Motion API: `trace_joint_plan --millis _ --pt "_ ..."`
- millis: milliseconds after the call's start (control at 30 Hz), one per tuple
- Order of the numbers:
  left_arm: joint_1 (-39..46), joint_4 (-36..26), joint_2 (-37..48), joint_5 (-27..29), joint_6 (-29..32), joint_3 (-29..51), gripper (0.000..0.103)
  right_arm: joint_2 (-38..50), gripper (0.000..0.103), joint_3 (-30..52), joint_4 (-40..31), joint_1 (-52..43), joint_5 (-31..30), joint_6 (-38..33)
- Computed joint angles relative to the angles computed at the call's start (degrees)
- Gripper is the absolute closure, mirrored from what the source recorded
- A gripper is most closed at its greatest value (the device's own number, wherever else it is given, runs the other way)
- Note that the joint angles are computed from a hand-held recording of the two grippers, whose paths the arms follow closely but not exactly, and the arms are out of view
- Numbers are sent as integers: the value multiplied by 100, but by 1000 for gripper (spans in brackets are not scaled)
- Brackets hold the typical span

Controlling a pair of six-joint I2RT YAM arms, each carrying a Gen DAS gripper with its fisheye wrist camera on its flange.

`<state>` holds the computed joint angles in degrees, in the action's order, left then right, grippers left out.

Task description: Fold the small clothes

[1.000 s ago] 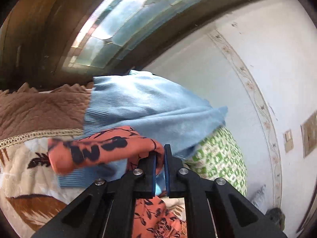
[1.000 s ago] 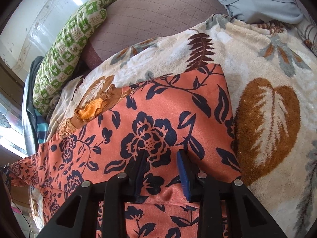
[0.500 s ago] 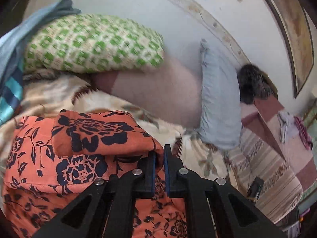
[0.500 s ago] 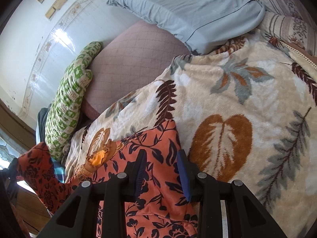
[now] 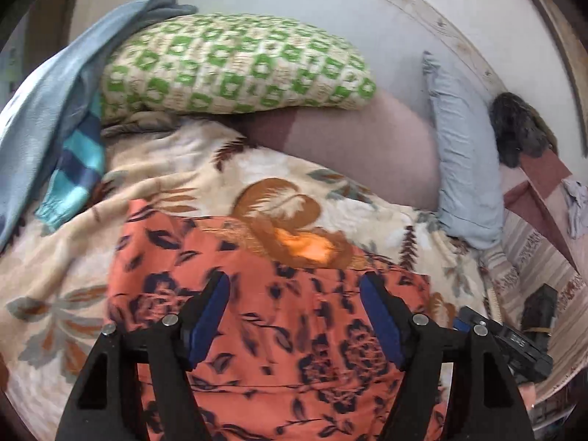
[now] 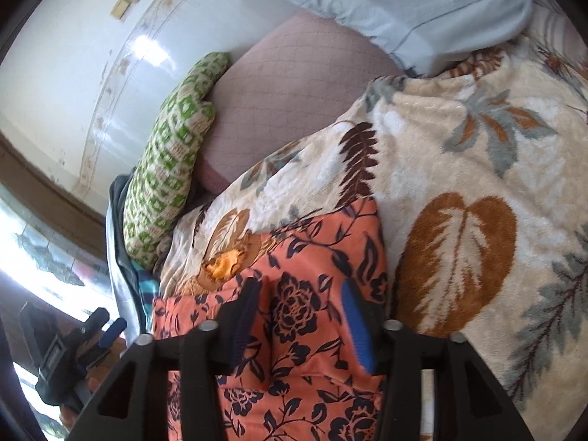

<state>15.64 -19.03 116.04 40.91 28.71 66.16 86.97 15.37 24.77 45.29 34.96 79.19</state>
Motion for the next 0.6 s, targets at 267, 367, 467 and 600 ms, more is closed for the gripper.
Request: trace_joint_plan --millis 267,367,467,600 --pt "569 48 1815 -1011 -333 1330 30 2343 35 3106 -2677 451 -497 -2182" --pt "576 -101 2167 -1026 -385 1629 29 2668 35 3450 -3071 590 -268 -2373" --pt "447 164 2203 -1319 -276 1438 30 2960 35 3779 -3312 595 -76 -2437" --pt "345 303 2028 -1456 -32 1170 30 3177 36 4159 -3391 475 99 -2587"
